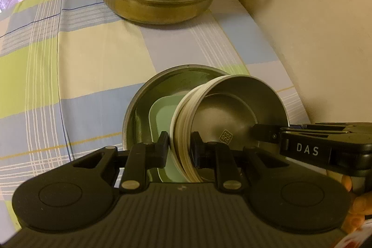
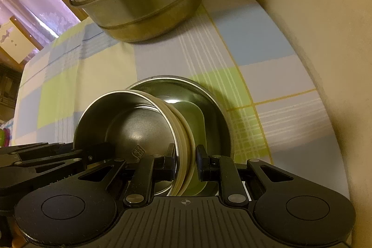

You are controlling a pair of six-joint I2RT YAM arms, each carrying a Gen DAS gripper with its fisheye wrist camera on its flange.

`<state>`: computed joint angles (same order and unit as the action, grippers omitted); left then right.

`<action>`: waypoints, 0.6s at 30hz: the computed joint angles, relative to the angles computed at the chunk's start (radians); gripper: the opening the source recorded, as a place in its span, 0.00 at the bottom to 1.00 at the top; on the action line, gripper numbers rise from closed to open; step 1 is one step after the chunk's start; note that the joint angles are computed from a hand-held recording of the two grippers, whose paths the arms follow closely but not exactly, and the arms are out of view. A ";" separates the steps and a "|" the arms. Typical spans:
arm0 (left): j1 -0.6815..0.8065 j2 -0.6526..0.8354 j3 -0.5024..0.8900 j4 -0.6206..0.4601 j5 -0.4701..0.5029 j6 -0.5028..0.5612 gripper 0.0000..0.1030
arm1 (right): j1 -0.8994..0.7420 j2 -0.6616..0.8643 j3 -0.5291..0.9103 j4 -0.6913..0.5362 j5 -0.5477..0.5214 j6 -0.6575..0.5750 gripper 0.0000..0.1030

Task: Organize plates and bowls
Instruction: 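Lower the bowl stack into the basin onto the green plate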

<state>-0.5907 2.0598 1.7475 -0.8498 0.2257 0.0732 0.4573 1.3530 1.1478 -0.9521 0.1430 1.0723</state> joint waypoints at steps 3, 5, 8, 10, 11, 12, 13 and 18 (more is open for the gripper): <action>-0.003 0.010 0.002 0.001 -0.004 -0.007 0.17 | -0.011 0.004 -0.010 0.012 -0.013 -0.010 0.17; -0.005 0.014 0.002 0.003 -0.008 -0.010 0.17 | -0.020 0.008 -0.014 0.019 -0.022 -0.015 0.17; -0.007 0.018 -0.001 0.008 -0.014 -0.014 0.17 | -0.028 0.012 -0.021 0.030 -0.035 -0.018 0.17; -0.008 0.022 -0.001 0.007 -0.016 -0.017 0.17 | -0.031 0.015 -0.027 0.038 -0.041 -0.021 0.17; -0.007 0.025 0.001 0.006 -0.017 -0.018 0.17 | -0.031 0.014 -0.032 0.040 -0.044 -0.021 0.17; -0.006 0.028 0.002 0.006 -0.017 -0.018 0.17 | -0.032 0.015 -0.033 0.043 -0.046 -0.022 0.17; -0.006 0.030 0.001 0.007 -0.018 -0.020 0.17 | -0.033 0.018 -0.035 0.046 -0.050 -0.024 0.17; -0.007 0.039 0.003 0.008 -0.022 -0.026 0.17 | -0.042 0.025 -0.044 0.060 -0.063 -0.031 0.17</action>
<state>-0.5980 2.0990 1.7506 -0.8420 0.2038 0.0468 0.4150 1.3779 1.1040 -0.8917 0.0803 1.0418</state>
